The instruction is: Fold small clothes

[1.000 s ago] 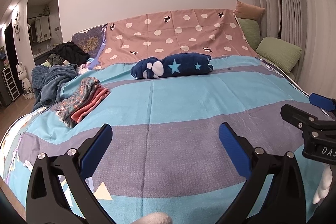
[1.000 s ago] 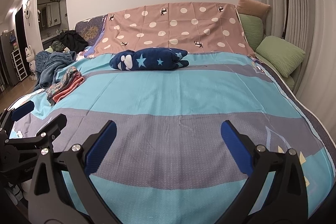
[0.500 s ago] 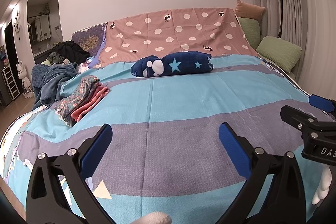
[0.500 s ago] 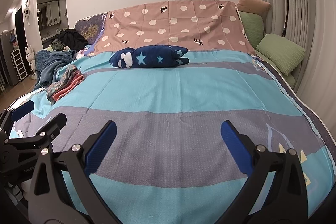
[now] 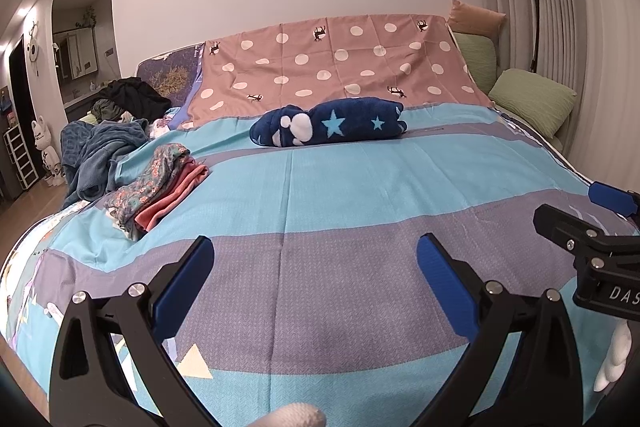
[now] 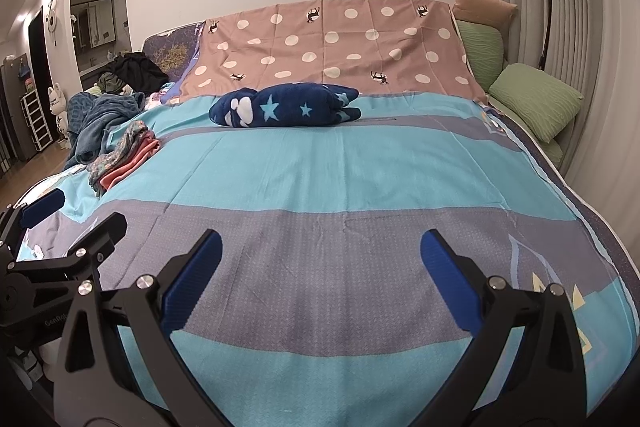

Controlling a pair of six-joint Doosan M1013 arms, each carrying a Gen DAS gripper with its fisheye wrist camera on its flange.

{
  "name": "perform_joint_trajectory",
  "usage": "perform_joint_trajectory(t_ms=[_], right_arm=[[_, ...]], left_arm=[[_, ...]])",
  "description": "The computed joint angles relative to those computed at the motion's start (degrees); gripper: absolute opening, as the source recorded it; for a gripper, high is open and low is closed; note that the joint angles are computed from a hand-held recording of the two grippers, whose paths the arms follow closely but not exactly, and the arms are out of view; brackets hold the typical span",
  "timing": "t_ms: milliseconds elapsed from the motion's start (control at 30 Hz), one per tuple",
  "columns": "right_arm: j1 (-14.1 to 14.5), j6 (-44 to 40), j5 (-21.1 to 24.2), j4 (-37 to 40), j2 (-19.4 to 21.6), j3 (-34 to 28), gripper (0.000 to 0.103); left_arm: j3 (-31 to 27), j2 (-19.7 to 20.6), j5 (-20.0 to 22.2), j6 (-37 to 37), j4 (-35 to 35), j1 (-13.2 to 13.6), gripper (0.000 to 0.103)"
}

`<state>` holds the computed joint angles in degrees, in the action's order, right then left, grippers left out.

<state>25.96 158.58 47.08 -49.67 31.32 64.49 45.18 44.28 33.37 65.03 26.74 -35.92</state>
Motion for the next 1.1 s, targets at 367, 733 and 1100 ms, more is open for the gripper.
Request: perform_joint_trajectory(t_ms=[367, 733, 1100], right_arm=[[0.0, 0.3, -0.1, -0.2, 0.0, 0.1, 0.101], [0.0, 0.6, 0.0, -0.3, -0.1, 0.3, 0.101], [0.0, 0.6, 0.0, -0.3, -0.1, 0.4, 0.101]], left_arm=[[-0.1, 0.0, 0.1, 0.2, -0.1, 0.1, 0.101], [0.4, -0.3, -0.1, -0.1, 0.6, 0.1, 0.102], [0.8, -0.4, 1.0, -7.5, 8.4, -0.7, 0.102]])
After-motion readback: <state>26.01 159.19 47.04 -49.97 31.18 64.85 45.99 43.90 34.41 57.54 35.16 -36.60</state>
